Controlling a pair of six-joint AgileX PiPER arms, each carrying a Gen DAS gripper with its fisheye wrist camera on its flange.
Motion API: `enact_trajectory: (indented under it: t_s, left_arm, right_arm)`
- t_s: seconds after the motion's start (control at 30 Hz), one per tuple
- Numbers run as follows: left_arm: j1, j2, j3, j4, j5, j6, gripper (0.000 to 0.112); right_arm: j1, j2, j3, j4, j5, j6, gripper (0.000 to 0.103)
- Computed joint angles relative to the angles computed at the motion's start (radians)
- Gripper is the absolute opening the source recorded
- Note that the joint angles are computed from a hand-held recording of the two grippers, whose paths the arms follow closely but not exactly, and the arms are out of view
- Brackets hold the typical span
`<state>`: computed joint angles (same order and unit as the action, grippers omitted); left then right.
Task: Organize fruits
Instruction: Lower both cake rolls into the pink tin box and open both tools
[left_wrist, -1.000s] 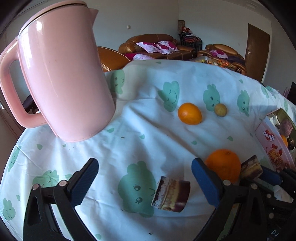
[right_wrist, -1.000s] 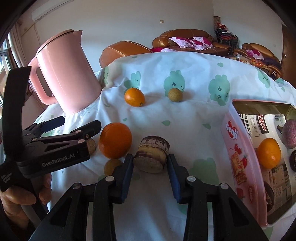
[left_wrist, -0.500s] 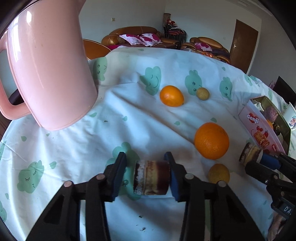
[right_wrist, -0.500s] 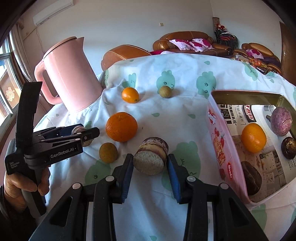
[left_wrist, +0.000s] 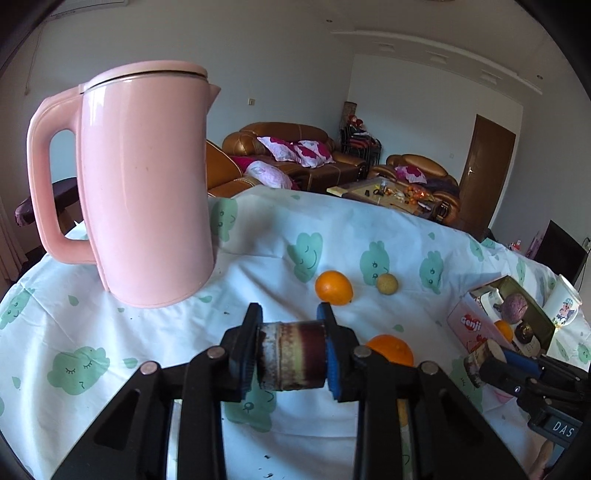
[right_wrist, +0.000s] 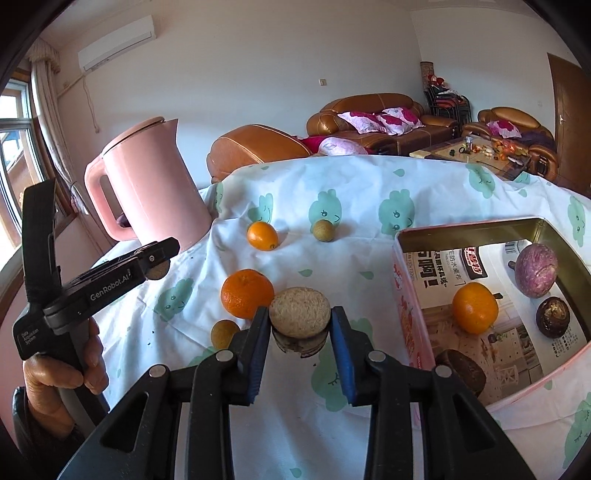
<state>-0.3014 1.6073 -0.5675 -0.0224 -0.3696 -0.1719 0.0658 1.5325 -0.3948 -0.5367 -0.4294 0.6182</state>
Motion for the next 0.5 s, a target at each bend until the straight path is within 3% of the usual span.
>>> enact_trajectory:
  t_s: [0.17,0.33,0.5]
  left_arm:
    - [-0.028,-0.012,0.033,-0.015,-0.072,0.001,0.032]
    - [-0.088,-0.014,0.045,-0.061,-0.105,0.022,0.032]
    - [-0.219,-0.005,0.019,-0.226,-0.101,0.157,0.032]
  right_arm:
    - [-0.086,-0.053,0.031,-0.099,-0.056,0.076,0.035]
    - [-0.154,-0.193,0.076,0.106,-0.035,-0.139,0.035]
    - [-0.394,-0.214,0.064,-0.126,-0.073,0.013,0.035]
